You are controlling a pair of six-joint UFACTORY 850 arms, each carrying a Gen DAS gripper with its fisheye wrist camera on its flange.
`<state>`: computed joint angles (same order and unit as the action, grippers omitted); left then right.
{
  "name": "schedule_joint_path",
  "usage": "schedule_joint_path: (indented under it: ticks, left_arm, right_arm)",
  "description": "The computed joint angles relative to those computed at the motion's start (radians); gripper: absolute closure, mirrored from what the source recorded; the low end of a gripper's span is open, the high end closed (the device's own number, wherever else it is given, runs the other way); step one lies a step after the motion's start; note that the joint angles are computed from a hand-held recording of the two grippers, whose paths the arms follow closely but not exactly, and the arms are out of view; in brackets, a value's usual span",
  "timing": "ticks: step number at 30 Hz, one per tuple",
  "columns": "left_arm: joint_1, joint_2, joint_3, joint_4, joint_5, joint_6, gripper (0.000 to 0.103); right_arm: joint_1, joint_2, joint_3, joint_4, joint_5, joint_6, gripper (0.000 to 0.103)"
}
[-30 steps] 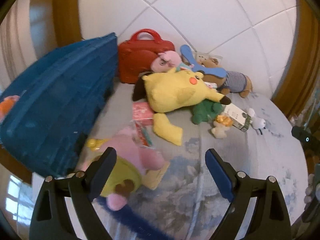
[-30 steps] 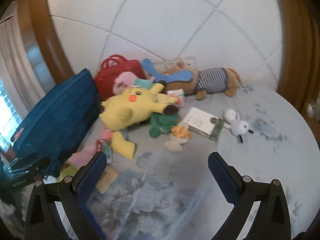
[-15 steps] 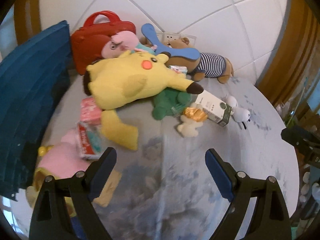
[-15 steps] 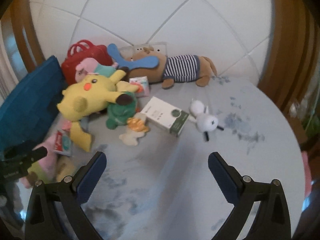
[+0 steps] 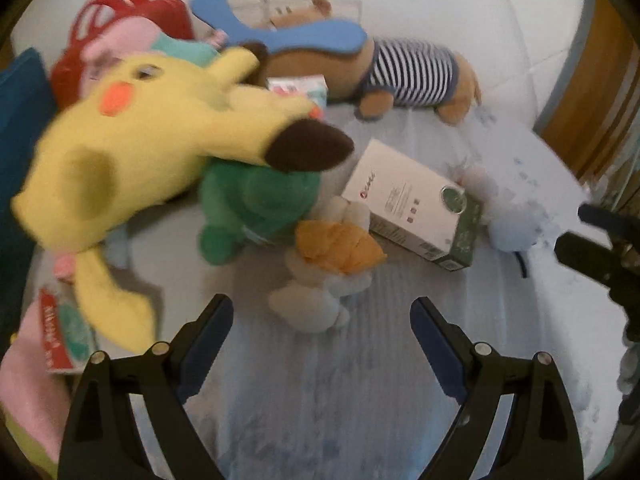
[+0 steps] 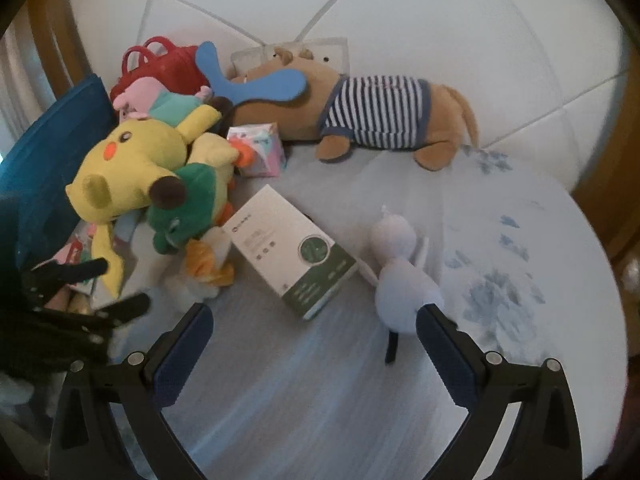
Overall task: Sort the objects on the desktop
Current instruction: 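Grasp the white plush with orange hat with the left gripper while the right grasps the white sweat-patch box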
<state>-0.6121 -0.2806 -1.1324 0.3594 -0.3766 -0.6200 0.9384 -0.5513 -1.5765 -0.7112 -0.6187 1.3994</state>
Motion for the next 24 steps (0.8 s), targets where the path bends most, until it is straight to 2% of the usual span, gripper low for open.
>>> schedule_joint_path:
  ticks: [2, 7, 8, 9, 10, 15, 20, 24]
  left_arm:
    - [0.001, -0.056, -0.036, 0.019, 0.002, -0.018, 0.012]
    - [0.010, -0.146, -0.089, 0.027, 0.002, -0.015, 0.012]
    - [0.013, -0.156, -0.091, 0.060, 0.010, -0.051, 0.020]
    - [0.020, -0.165, -0.097, 0.071, 0.016, -0.068, 0.039]
    - [0.033, -0.168, -0.101, 0.063, 0.019, -0.071, 0.045]
    - [0.071, -0.162, -0.091, -0.021, 0.026, 0.023, 0.046]
    - [0.068, -0.147, -0.068, 0.015, 0.037, 0.004, 0.046]
    - [0.063, -0.152, -0.070, 0.048, 0.028, -0.024, 0.046]
  right_arm:
    - [-0.026, -0.018, -0.004, 0.016, 0.040, -0.046, 0.000]
    - [-0.064, -0.101, -0.074, 0.088, 0.072, -0.227, 0.000]
    - [-0.070, -0.117, -0.088, 0.109, 0.078, -0.269, 0.000]
    - [-0.072, -0.133, -0.104, 0.124, 0.080, -0.309, 0.000]
    - [-0.074, -0.149, -0.120, 0.138, 0.082, -0.350, 0.000]
    - [-0.081, -0.221, -0.205, 0.186, 0.087, -0.493, 0.000]
    - [-0.083, -0.333, -0.340, 0.240, 0.017, -0.615, 0.000]
    - [-0.086, -0.357, -0.351, 0.269, 0.031, -0.613, 0.000]
